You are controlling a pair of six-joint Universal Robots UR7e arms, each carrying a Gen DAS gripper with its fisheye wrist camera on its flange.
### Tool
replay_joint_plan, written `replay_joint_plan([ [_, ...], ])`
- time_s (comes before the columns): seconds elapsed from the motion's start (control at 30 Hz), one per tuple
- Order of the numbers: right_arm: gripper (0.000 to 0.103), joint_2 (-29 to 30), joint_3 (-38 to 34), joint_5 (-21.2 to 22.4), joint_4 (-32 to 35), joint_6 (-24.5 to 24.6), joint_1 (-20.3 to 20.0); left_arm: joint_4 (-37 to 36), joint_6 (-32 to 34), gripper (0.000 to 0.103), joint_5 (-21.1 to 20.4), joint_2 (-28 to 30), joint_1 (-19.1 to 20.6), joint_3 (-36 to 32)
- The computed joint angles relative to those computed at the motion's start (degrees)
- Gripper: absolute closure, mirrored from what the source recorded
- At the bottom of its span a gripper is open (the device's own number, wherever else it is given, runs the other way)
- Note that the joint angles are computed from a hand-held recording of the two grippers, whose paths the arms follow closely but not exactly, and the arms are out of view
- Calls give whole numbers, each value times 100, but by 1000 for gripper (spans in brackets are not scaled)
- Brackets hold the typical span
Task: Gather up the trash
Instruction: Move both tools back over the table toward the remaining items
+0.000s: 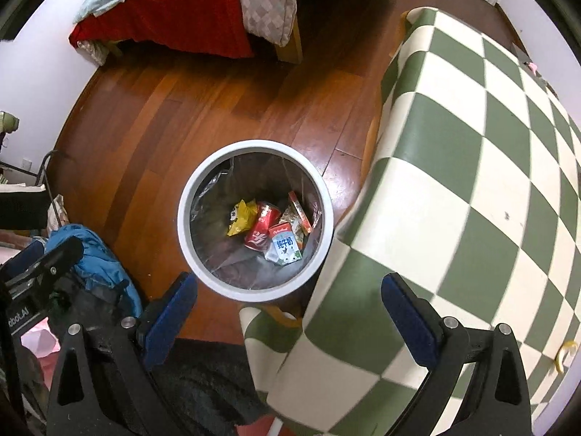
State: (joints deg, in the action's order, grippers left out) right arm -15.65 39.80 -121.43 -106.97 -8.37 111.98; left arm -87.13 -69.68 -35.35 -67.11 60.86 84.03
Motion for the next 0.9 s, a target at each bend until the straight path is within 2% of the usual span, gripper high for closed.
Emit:
replay_joint_plan([
  [0.43,1,-1427,1491,563,-839,-146,166,693,-604,4,342,-324,-888,44],
  [0.7,1,-2247,1959,1258,-1027,-74,135,1218,-977,4,645,-129,-1415,-326],
  [0.8,1,-2561,2082,1417,-1061,68,33,933,-704,4,680,88,-1474,-420],
  [0.9,1,-2859,2206,1340,-1070,220,-138,314,-105,4,581,468,-1449,-534],
])
